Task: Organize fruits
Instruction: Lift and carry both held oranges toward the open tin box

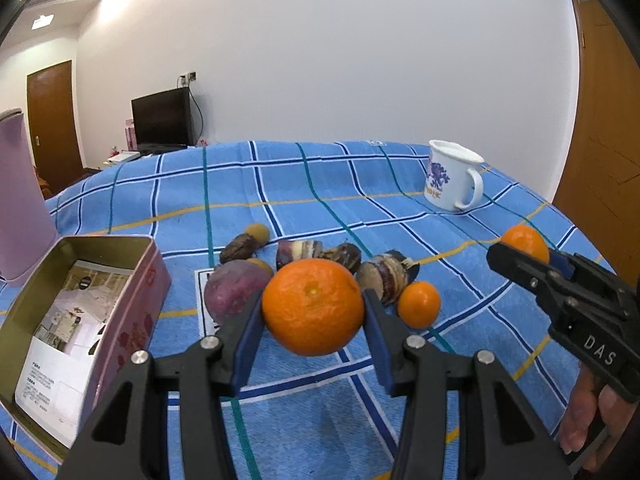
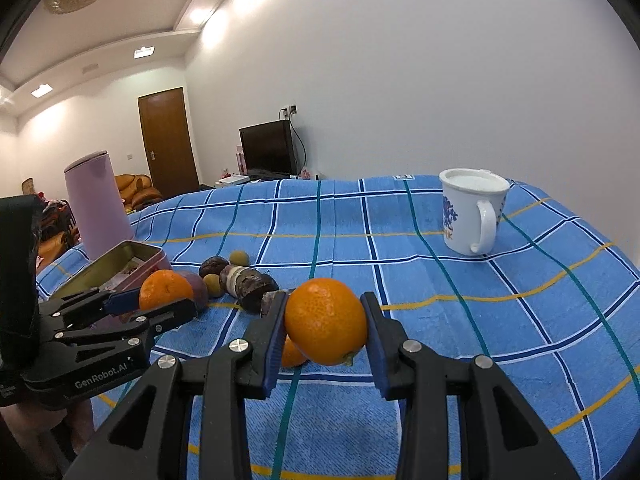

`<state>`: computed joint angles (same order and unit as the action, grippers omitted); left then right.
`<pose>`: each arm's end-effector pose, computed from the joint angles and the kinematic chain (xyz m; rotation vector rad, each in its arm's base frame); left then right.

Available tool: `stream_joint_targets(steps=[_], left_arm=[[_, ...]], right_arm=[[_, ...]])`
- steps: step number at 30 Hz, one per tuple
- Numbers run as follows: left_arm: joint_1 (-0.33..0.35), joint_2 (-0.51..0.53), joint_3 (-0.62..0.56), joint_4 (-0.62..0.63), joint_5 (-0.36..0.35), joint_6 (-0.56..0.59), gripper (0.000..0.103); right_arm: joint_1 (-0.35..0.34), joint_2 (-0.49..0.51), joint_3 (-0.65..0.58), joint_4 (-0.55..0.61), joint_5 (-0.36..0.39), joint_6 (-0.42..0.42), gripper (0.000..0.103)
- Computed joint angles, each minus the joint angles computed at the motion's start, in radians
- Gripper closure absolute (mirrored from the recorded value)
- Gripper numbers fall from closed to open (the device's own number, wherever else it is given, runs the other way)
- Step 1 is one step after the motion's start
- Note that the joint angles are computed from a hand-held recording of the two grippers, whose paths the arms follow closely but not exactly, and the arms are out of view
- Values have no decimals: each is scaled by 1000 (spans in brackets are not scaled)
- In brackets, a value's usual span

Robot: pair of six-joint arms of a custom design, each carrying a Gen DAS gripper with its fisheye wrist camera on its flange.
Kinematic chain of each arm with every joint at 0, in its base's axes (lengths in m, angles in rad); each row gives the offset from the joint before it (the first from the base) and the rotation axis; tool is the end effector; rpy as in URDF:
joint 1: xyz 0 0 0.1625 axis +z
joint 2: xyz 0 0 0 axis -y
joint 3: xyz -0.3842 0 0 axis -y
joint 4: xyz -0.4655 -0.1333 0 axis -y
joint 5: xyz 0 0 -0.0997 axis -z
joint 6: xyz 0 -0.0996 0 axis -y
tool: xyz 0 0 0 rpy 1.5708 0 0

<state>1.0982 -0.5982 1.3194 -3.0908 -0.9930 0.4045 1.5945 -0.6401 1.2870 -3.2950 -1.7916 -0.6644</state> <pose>-0.1954 -0.7946 0.0847 0.7480 2.3054 -1.0388 0.1307 -0.8095 0.1532 0.6386 -2.2383 1.2363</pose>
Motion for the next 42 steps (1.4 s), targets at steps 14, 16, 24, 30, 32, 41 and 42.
stream_joint_targets(steps=[14,16,24,30,32,41,42], left_arm=[[-12,-6,41,-125,9,69,53],[-14,-7,46,-140,8,74,53],[-16,-12,62,-187,4,93,53],[-20,-14,74,-225,1,113,53],[-21,-14,76,-236,0,119,53],[-26,-15,90,-285,3,144,53],[-27,-15,94,-300,4,155,53]], right_arm=[[-1,-8,21,-37,25,-22,65],[-1,-9,25,-44,28,-24,65],[-5,-14,36,-64,48,-29,65],[-7,-17,48,-88,67,-39,65],[-7,-16,49,-93,69,-40,65],[-10,-20,60,-118,93,-43,65],[-12,-22,62,-119,102,-43,65]])
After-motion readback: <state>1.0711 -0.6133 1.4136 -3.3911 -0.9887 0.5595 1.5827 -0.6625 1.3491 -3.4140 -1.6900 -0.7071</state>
